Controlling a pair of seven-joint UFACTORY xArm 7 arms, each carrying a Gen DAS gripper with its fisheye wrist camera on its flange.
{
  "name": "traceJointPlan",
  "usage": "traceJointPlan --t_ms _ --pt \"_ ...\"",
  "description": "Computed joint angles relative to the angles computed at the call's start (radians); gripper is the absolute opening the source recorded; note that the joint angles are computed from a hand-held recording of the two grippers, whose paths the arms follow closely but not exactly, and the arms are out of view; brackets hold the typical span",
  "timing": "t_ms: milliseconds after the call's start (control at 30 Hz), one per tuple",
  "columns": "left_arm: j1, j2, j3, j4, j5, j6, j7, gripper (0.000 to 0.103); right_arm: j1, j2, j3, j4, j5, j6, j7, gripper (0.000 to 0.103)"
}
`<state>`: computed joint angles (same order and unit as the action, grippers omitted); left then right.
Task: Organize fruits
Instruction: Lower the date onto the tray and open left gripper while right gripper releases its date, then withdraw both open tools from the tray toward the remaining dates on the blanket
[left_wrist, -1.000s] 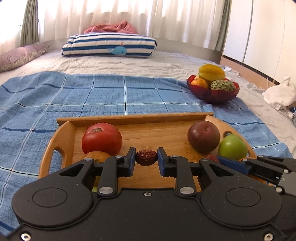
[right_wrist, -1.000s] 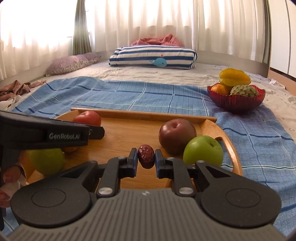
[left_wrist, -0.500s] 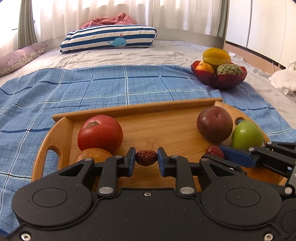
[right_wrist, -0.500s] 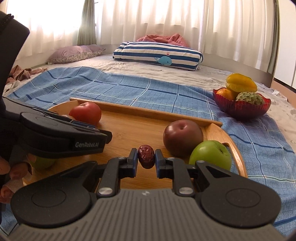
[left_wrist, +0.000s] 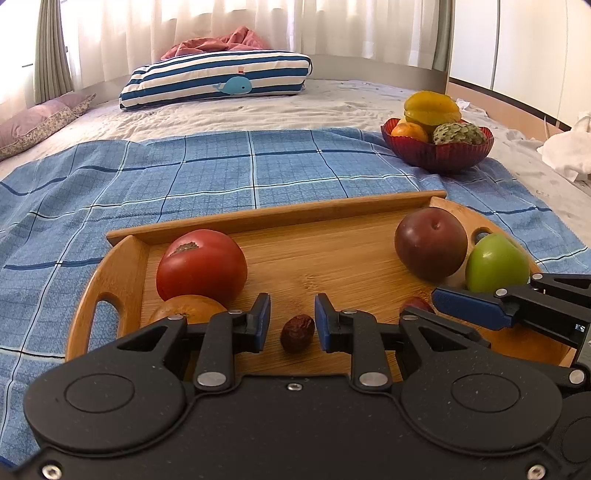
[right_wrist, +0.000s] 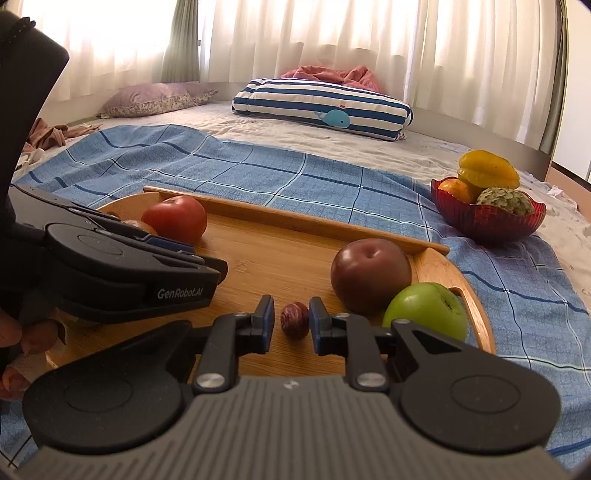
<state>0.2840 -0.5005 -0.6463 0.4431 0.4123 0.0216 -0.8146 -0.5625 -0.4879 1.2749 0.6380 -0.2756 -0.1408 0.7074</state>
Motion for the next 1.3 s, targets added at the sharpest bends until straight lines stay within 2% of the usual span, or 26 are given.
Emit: traceJointPlan --t_ms 167,333,567,633,767,967,1133,1300 --pt "-0.036 -0.021 0.027 -0.008 -0.01 0.013 0.004 0.036 0.035 0.013 -0.033 -0.011 0.003 -0.007 -0.003 0.041" --pt "-0.08 -0.082 0.047 -0.03 -0.021 0.027 0.003 0.05 0.12 -0.006 -0.105 -0.046 0.015 -0.017 -0.01 0.045" --pt "-0.217 -0.188 0.13 -0.081 -0.059 0.087 0.024 0.057 0.293 -0.052 -0.253 -0.119 0.05 -0.026 -0.019 0.056" --pt "-0.257 -0.233 0.148 -0.103 -0.073 0.104 0.025 0.065 0.348 -0.066 -0.297 -0.144 0.061 -0.031 -0.02 0.06" --pt "-0.342 -0.347 0.181 -0.162 -0.098 0.13 0.035 0.071 0.448 -0.103 -0.37 -0.195 0.083 -0.039 -0.023 0.064" --pt "-0.457 -0.53 0.186 -0.225 -0.134 0.221 0.021 0.077 0.57 -0.18 -0.449 -0.261 0.106 -0.033 -0.022 0.071" --pt "-0.545 -0.662 0.161 -0.269 -0.154 0.309 -0.023 0.081 0.629 -0.235 -0.477 -0.309 0.11 -0.035 -0.007 0.079" --pt "-0.627 -0.738 0.138 -0.297 -0.159 0.404 -0.078 0.082 0.663 -0.271 -0.474 -0.345 0.103 -0.015 0.002 0.082"
